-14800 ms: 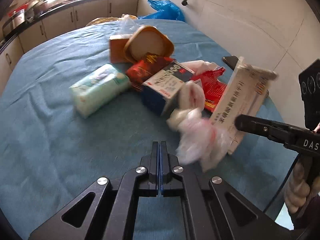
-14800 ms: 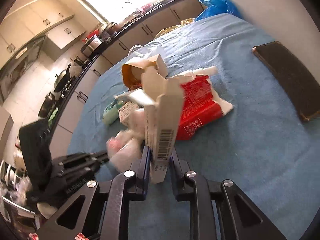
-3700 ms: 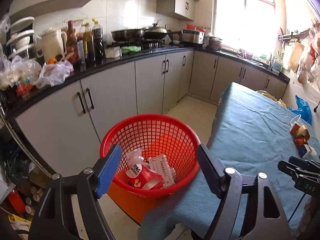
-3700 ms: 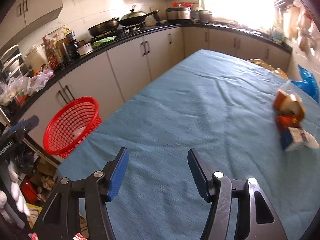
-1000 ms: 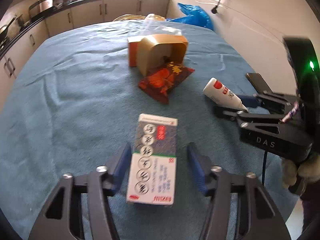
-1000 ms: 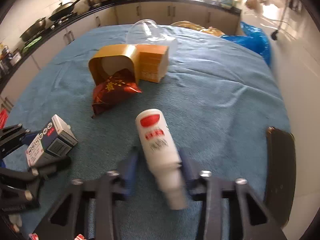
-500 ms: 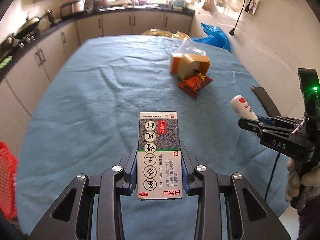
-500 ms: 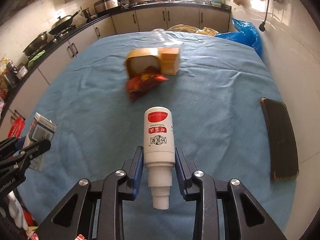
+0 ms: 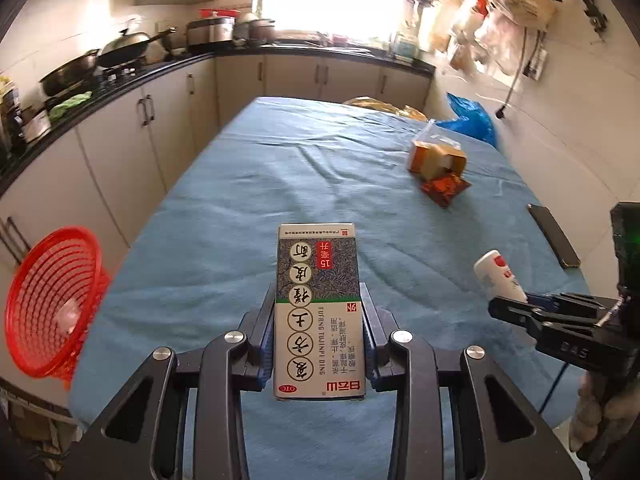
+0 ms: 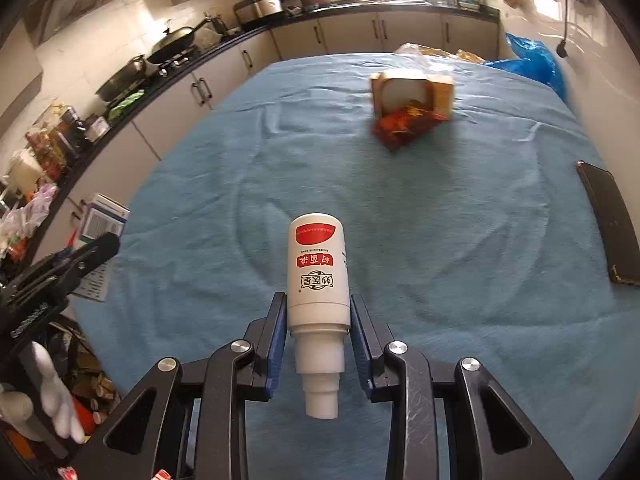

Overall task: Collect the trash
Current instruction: 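Carry medicine box and spray bottle over the red basket and open both tools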

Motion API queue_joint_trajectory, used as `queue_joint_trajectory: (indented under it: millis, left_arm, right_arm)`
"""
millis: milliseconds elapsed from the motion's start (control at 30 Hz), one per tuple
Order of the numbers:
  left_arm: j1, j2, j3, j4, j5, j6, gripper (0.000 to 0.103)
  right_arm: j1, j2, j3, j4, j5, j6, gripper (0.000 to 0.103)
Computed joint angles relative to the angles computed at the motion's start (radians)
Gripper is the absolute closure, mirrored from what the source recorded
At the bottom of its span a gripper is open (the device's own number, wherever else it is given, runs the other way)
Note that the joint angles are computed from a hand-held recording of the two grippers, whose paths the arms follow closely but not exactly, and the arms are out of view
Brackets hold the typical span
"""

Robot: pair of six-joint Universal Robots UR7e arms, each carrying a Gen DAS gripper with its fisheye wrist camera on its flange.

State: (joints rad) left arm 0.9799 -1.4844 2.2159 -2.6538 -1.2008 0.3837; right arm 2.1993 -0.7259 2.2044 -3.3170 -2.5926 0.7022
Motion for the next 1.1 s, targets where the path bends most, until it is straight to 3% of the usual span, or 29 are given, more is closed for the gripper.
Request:
queue_joint_trajectory:
  millis: [100,400,767,967,1100]
  left_arm:
    - [0.027,-0.012,-0.001,-0.003,-0.007,0.004,0.070]
    - [0.094,-0.048,-0.005,0.021,-0.032,0.002,0.070]
    - [0.150,-0.099,-0.027,0.015,-0.075,0.021,0.070]
    - [0.212,-0.095,-0.094,0.015,-0.098,0.018,0.070]
    - [0.261,-0.072,-0.171,0.026,-0.105,0.017,0.070]
  right_arm:
    - [0.023,0.025,-0.032,0.024,-0.034,0.005,0.070]
    - [0.045,0.092,-0.084,-0.020,-0.005,-0.015,0.070]
    - [0.061,0.126,-0.171,0.039,-0.007,-0.050,0.070]
    - [0.053,0.160,-0.276,0.094,0.019,-0.122,0.070]
    - [0.052,0.201,-0.381,0.104,0.048,-0.215,0.070]
